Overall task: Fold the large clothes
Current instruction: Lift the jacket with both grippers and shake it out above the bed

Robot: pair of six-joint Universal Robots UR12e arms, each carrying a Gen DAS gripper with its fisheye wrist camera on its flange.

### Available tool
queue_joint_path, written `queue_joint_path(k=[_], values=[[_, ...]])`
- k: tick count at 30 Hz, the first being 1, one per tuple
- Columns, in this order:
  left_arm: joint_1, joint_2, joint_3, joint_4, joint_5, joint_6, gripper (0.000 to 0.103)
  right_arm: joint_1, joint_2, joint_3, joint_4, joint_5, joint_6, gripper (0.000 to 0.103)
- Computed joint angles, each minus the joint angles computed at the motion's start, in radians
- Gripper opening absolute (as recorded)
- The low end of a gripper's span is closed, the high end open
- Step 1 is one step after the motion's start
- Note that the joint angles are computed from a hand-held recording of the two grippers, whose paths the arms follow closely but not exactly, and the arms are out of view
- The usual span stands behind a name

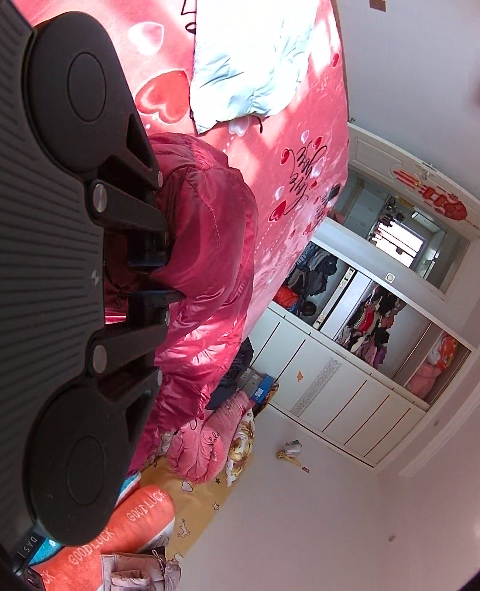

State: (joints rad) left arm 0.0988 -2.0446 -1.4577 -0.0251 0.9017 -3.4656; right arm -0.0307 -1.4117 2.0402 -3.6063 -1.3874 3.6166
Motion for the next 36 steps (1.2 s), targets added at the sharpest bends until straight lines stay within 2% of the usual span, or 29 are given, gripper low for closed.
queue_joint_path(k=[3, 6, 8, 17, 24, 28, 32, 36], values=[[0.015, 0.02, -0.024, 0.033, -0.026, -0.005, 0.008, 0.02, -0.019, -0.01, -0.019, 0.046, -0.054, 0.013], [0.033, 0.027, -0.039, 0.086, -0.059, -0.018, 0.008, 0.043, -0.042, -0.021, -0.035, 0.051, -0.141, 0.012], [0.043, 0.029, -0.043, 0.127, -0.082, -0.043, 0.008, 0.051, -0.056, -0.029, -0.051, 0.052, -0.163, 0.012], [0.08, 0.053, -0.023, 0.386, -0.203, -0.167, 0.008, 0.047, -0.099, -0.063, -0.156, 0.109, -0.116, 0.012], [0.087, 0.053, 0.049, 0.496, -0.3, -0.277, 0.008, 0.046, -0.137, -0.088, -0.26, 0.124, -0.063, 0.012], [0.086, 0.046, 0.083, 0.507, -0.352, -0.321, 0.009, 0.03, -0.159, -0.094, -0.288, 0.14, 0.009, 0.012], [0.077, 0.049, 0.084, 0.459, -0.376, -0.277, 0.009, 0.019, -0.182, -0.08, -0.286, 0.147, 0.071, 0.012], [0.06, 0.019, 0.097, 0.338, -0.37, -0.165, 0.01, 0.023, -0.2, -0.061, -0.238, 0.126, 0.093, 0.012]])
